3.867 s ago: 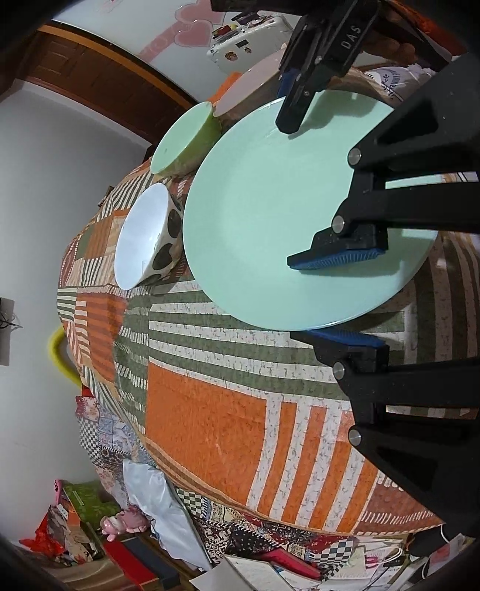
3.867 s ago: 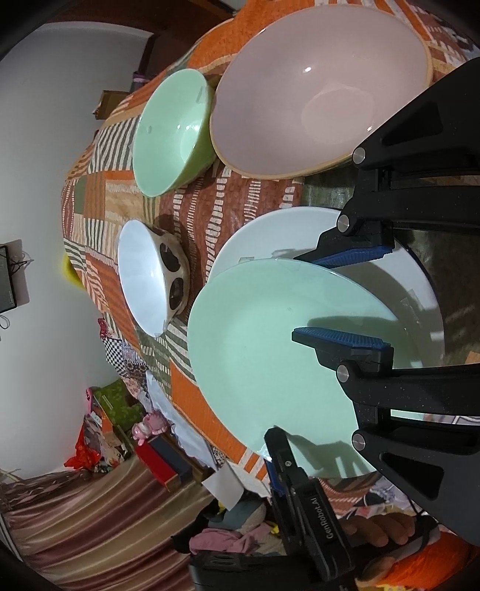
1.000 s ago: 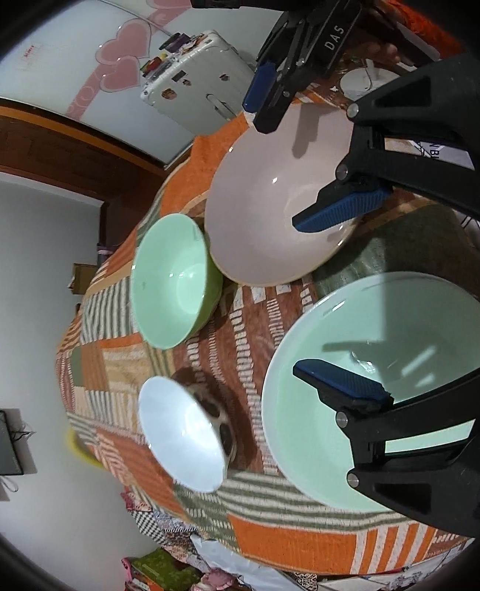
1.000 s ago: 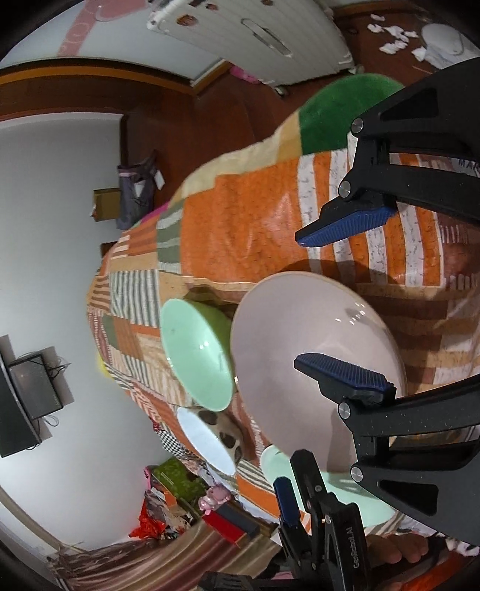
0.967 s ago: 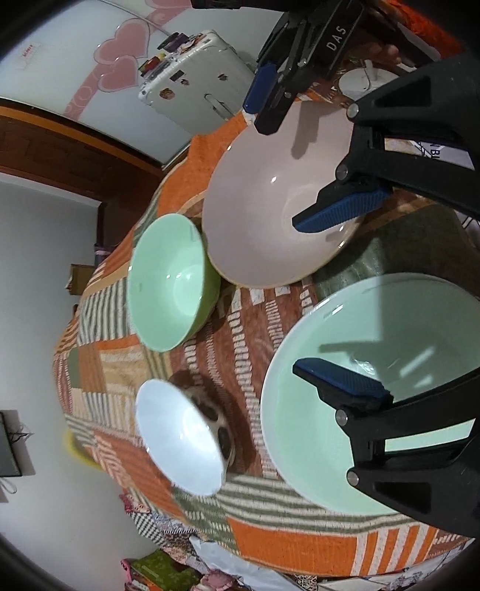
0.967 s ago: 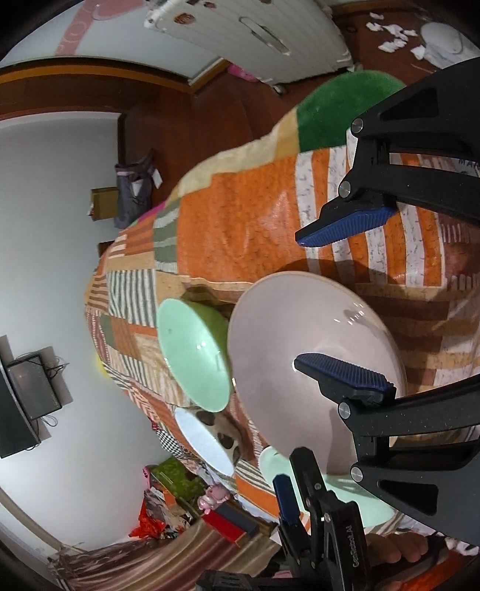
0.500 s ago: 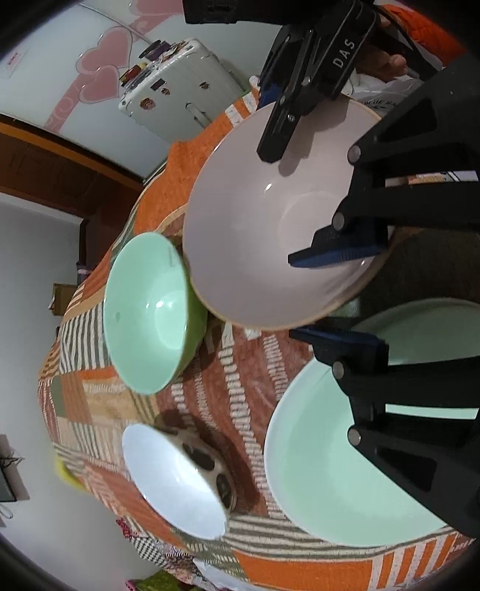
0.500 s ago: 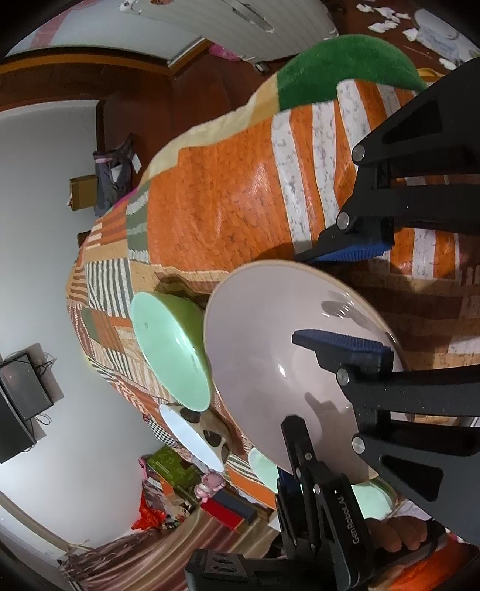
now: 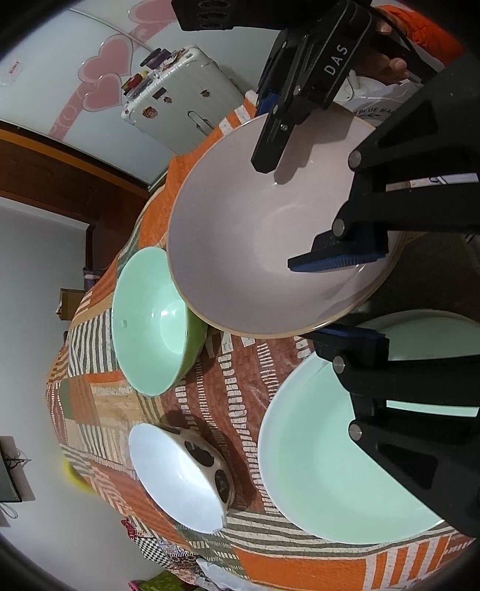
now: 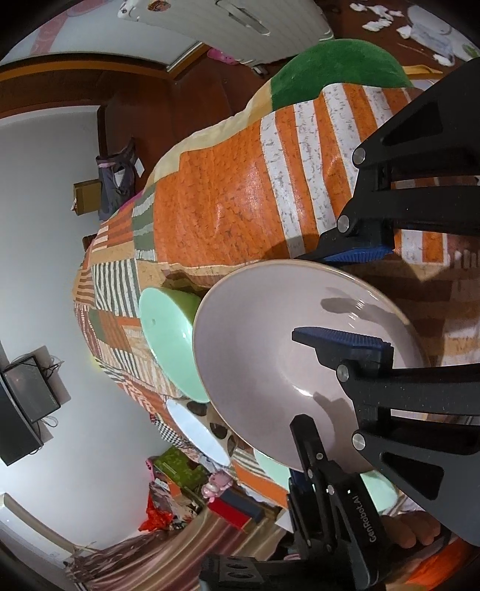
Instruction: Organize plates and bowls
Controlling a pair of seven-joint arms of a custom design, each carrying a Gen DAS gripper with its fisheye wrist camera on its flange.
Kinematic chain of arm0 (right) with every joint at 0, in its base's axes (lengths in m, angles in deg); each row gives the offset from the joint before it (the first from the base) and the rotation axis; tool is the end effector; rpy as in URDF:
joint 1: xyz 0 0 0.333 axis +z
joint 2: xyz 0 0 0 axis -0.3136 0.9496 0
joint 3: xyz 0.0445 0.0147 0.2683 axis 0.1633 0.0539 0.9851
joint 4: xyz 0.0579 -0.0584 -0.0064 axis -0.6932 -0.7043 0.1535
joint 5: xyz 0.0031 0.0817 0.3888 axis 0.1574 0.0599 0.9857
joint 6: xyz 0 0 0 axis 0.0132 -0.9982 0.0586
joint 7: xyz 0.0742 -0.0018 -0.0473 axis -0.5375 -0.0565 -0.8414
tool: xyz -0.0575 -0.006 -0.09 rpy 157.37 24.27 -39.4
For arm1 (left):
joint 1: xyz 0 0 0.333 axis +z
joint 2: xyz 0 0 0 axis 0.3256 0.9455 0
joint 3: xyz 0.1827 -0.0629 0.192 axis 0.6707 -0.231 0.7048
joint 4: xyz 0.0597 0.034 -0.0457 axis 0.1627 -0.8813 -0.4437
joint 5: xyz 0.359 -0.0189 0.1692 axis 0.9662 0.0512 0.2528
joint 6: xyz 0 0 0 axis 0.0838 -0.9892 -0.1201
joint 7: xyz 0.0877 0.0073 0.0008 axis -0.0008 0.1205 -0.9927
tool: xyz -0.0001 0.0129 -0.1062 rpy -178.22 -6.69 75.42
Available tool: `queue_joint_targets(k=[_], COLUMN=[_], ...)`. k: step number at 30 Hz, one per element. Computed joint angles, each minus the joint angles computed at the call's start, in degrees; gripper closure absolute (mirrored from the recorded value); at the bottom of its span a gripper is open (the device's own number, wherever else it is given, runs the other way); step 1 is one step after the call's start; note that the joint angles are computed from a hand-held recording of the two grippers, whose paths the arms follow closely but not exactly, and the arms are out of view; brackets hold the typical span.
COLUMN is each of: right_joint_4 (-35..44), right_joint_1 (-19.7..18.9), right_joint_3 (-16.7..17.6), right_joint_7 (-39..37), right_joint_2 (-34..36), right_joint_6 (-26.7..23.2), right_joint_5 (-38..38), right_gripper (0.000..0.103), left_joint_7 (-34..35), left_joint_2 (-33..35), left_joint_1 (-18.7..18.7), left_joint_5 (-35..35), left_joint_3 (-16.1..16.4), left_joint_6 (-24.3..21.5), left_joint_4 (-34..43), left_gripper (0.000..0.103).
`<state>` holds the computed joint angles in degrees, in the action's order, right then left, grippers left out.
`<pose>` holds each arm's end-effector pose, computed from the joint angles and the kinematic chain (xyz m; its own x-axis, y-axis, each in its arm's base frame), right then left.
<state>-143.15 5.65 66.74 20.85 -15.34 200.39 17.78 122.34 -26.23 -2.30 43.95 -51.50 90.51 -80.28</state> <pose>0.4631 0.1582 0.3265 0.1173 -0.9336 -0.3386 -0.8162 0.1036 -0.5685 0.5101 -0.3680 0.3070 -0.2998 -0.9444 0.1349 -0.8280 0.1874 -0.5285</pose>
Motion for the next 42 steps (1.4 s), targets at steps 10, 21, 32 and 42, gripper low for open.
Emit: queue_joint_targets(k=[10,21,32,42], right_joint_4=[0.2,3.65,7.06,12.31], right_joint_1=[2.1,4.91,5.8,6.32], right_joint_3=[0.12,1.65,5.17,8.19], right_joint_7=[1.85,1.45,8.61,11.23], right_joint_2=[-1.45,0.23,3.33,7.78], right_joint_6=[1.51,3.67,5.05,3.75], right_joint_5=[-1.79,-2.52,-12.6,-17.62], right_gripper=[0.075,0.075,0.079,0.08], left_joint_7=[-5.88,-15.15,-26.87,-25.11], left_joint_2=[-6.89,-16.48,-27.46,-37.49], left_joint_1=[-0.4,3.65,13.88,20.95], left_joint_5=[4.1,12.18,22.63,17.16], left_joint_3=[2.21,2.53,-1.53,-4.65], left_joint_6=[4.67,8.82,11.94,14.14], left_joint_4=[-7.5,-17.18,-27.97,-38.27], left_gripper=[0.076,0.076,0.076,0.076])
